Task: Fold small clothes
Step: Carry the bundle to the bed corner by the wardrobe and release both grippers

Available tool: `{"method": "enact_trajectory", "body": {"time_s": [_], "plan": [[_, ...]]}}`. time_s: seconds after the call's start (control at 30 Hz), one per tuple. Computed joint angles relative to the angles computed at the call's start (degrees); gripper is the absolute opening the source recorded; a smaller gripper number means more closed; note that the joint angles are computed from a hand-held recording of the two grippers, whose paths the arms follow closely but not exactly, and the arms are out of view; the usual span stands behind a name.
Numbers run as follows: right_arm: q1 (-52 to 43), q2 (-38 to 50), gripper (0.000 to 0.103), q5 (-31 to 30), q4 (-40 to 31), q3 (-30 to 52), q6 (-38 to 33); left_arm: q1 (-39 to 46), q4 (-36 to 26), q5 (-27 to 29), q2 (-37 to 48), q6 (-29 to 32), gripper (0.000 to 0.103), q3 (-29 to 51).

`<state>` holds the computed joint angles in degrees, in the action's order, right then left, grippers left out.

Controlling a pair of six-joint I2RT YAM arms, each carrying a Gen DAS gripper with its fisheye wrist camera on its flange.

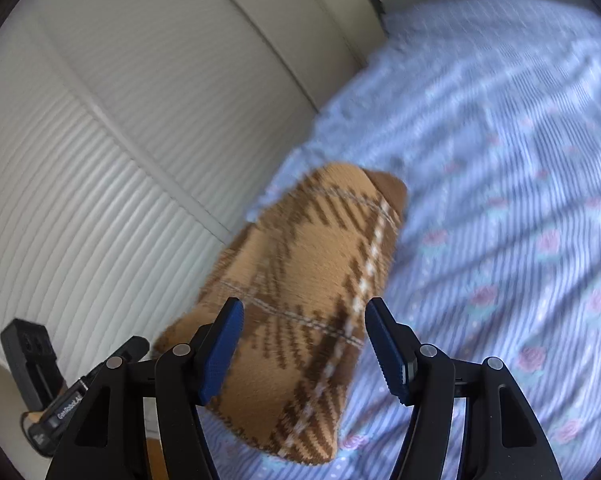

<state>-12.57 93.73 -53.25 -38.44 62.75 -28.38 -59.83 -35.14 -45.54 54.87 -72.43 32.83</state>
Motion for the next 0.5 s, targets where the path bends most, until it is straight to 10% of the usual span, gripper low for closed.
{"method": "enact_trajectory", "body": {"time_s": [0.13, 0.5], "plan": [[2.8, 0.0, 0.065, 0.3, -4.2, 2.2, -8.8, -3.5, 5.2, -1.7, 4.6, 4.6, 0.057, 1.7], [6.9, 3.2, 0.071, 7.0, -5.4, 2.0, -12.9, 9.2, 27.7, 15.3, 11.2, 11.2, 0.059, -8.2]]}}
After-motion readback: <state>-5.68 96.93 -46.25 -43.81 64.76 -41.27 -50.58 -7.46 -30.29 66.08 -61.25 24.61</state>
